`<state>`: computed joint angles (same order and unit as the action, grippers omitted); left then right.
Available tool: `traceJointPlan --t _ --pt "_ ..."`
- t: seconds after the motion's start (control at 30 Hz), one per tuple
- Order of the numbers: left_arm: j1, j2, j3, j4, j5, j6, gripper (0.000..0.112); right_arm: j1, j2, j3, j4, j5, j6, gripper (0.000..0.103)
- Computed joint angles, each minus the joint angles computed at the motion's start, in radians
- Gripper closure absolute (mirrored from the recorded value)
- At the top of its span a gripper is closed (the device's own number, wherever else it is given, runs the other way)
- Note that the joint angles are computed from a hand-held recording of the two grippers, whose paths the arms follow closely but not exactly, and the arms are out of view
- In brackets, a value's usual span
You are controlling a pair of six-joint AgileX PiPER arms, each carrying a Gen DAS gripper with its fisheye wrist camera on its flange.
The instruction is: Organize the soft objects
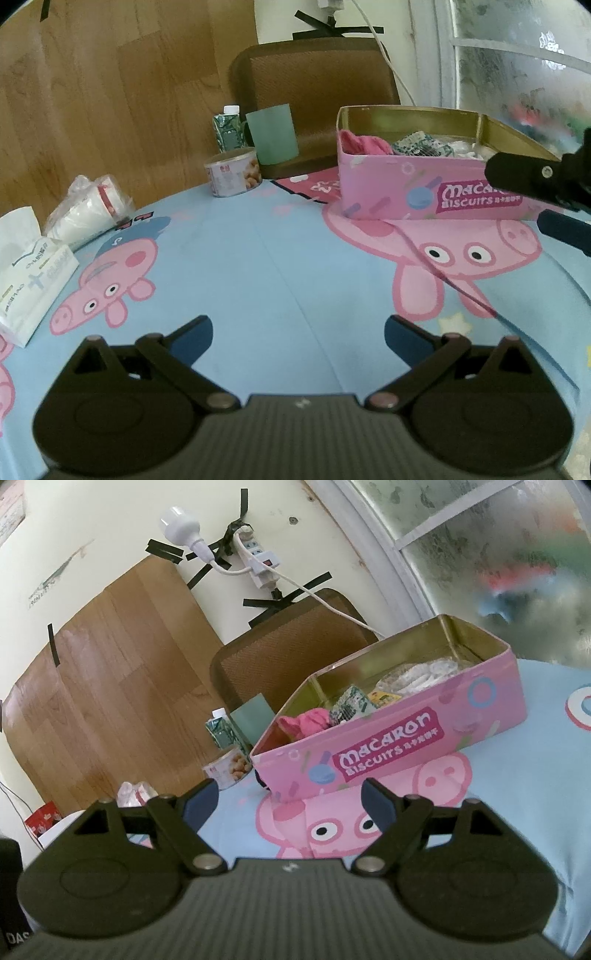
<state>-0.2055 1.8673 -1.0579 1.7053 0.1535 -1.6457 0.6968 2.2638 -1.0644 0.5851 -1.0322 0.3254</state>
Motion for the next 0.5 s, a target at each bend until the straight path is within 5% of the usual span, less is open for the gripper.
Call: traceJointPlan --t 0.5 --pt "-0.012 0.004 -0.005 -0.11 0.009 0.111 0.01 0.001 0.003 0.005 0.001 -0.013 0.009 0.017"
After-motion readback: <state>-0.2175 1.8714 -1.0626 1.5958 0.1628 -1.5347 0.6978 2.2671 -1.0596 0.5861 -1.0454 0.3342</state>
